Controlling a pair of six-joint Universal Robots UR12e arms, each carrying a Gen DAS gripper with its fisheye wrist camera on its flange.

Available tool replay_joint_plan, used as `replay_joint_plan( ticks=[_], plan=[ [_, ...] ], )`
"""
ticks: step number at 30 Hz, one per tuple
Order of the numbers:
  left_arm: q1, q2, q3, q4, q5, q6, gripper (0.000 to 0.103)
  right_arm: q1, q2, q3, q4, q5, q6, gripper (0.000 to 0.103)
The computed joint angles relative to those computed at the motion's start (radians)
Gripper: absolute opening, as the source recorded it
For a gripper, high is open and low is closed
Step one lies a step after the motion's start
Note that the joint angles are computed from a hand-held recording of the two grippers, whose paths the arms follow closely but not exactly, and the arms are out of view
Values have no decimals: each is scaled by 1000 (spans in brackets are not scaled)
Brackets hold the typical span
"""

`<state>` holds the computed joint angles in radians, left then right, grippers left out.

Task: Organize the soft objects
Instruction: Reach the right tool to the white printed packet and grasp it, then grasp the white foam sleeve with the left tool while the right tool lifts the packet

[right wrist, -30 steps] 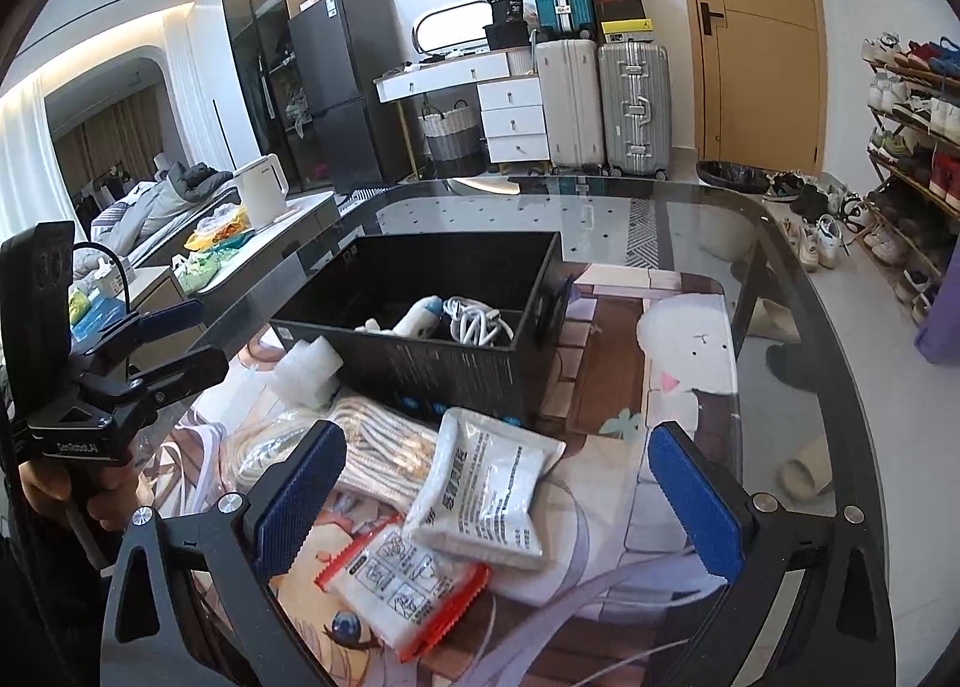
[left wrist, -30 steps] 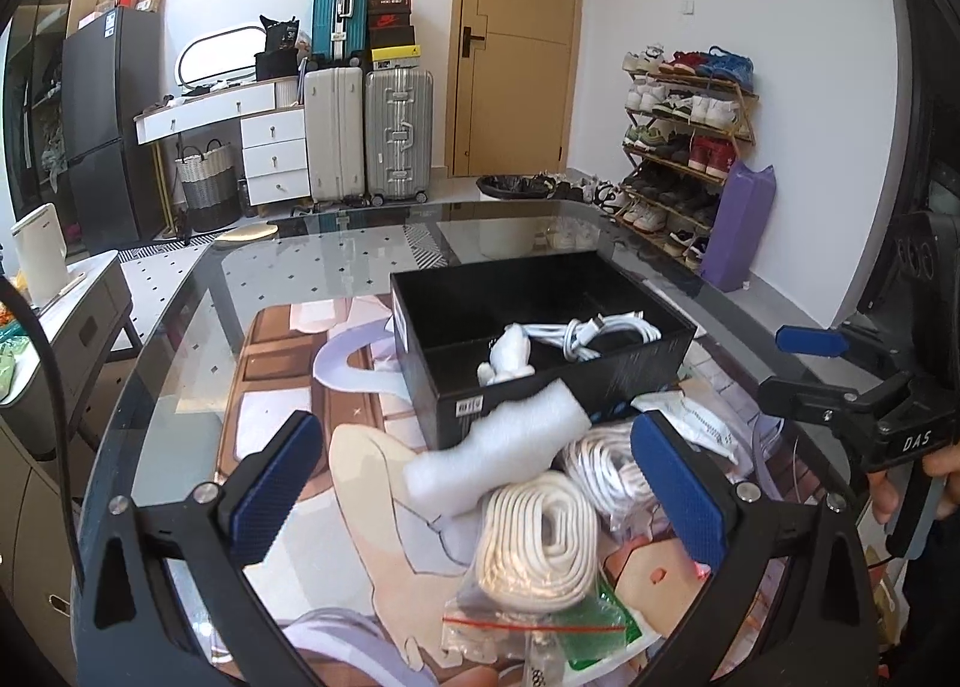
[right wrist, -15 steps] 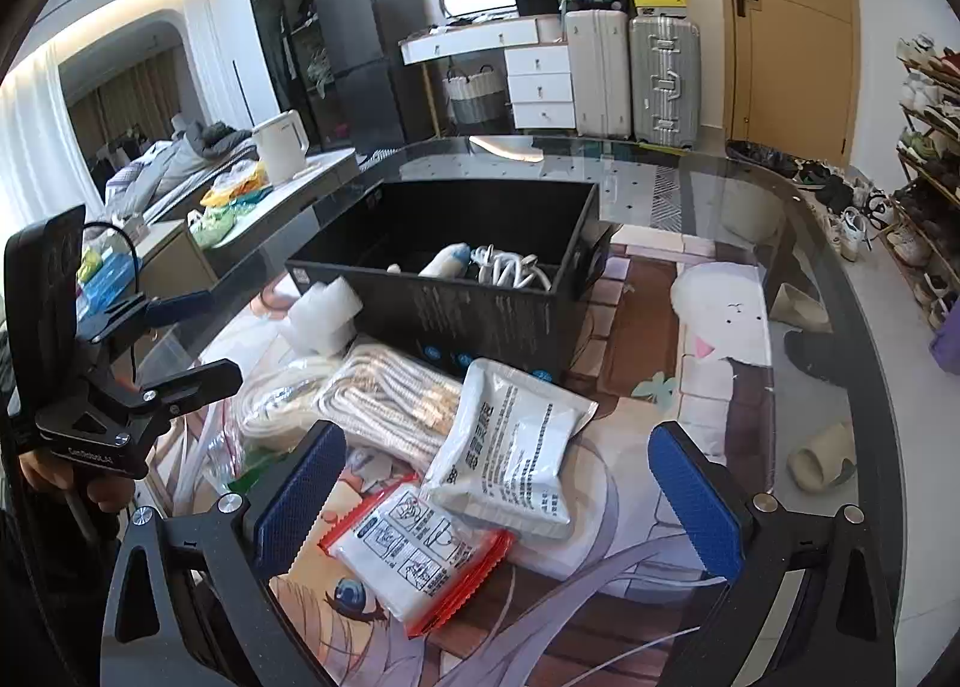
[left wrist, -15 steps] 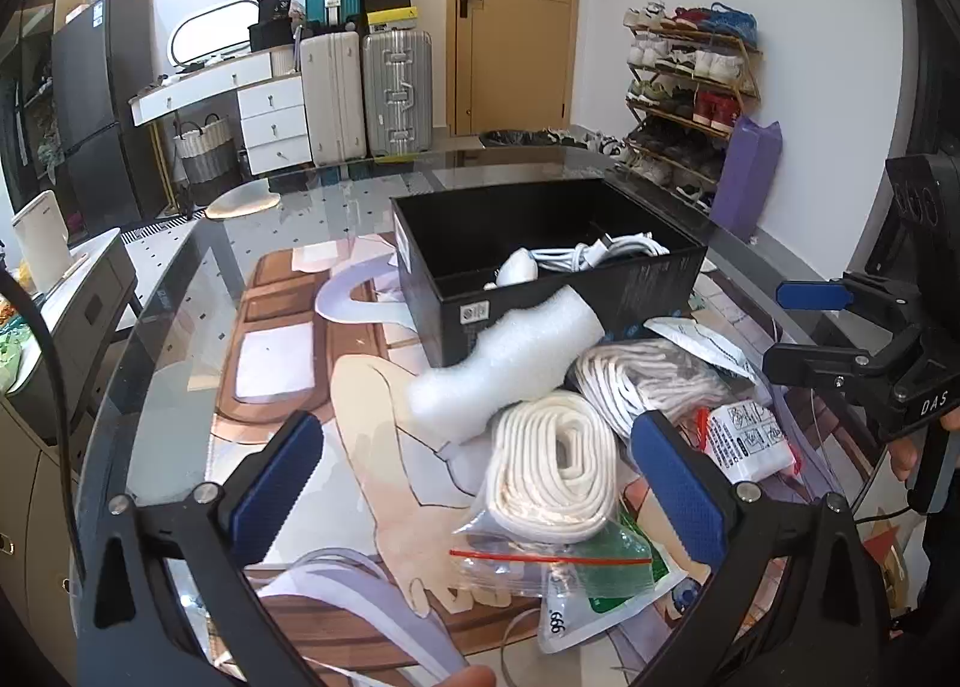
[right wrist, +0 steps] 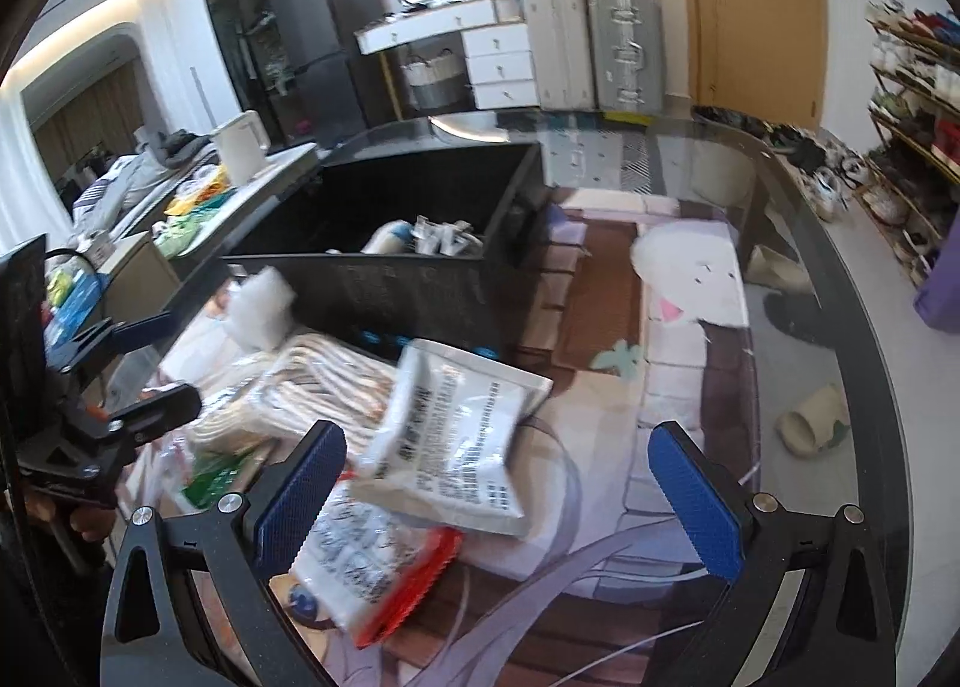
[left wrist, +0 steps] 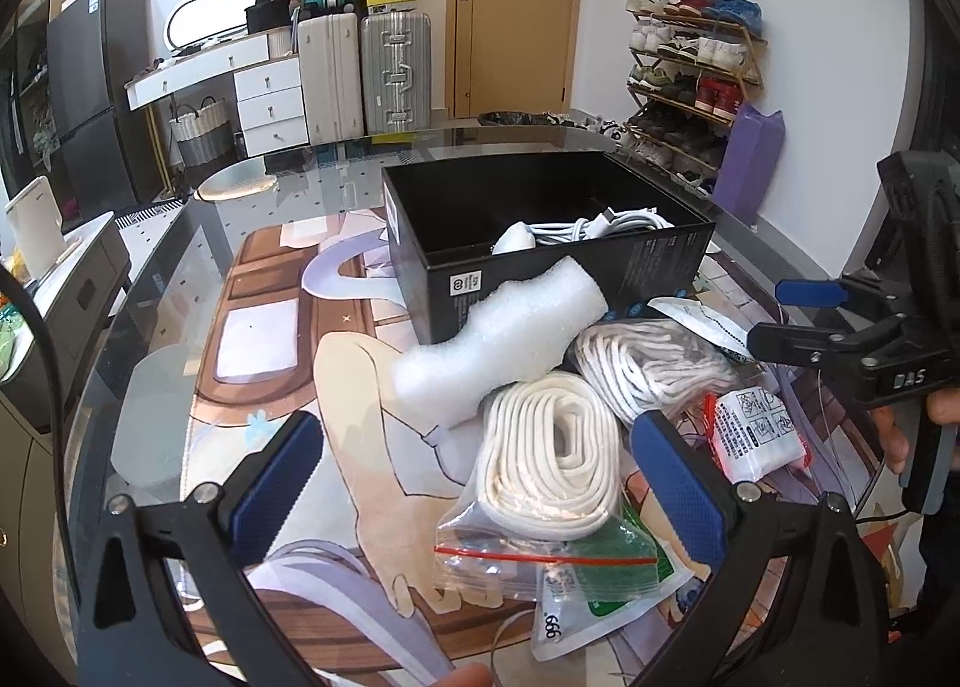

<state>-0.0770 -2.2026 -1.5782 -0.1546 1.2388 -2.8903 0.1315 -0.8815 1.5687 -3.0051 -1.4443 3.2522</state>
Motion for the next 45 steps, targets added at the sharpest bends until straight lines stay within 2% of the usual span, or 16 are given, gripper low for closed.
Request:
replay_joint_plan(
  ticks=[12, 16, 24, 26, 28, 34, 41, 45],
  plan=[
    [1, -1, 1, -2, 1, 1, 103, -12, 35, -36, 32, 81, 66, 102],
    [1, -1, 1, 0, -1, 1, 103, -21, 42, -41, 32, 139, 87, 87],
    [1, -4, 2, 3, -1, 1, 103, -29, 56, -53, 16, 206, 98, 76],
    [1, -5, 3, 3, -1, 0, 103, -27, 56, -55, 20, 203, 93, 72],
    [2, -5, 3, 3, -2, -1, 103, -29, 54, -49, 19, 221, 92, 61],
    [7, -4, 4, 0, -24, -13, 103, -23, 50, -44, 4, 208, 74, 51],
    [18, -10, 20, -23, -65, -63, 103, -16, 28, -11, -51, 187, 43, 49],
    [27, -23, 45, -61, -124, -121, 103, -16, 15, 5, -85, 187, 38, 49]
  ],
)
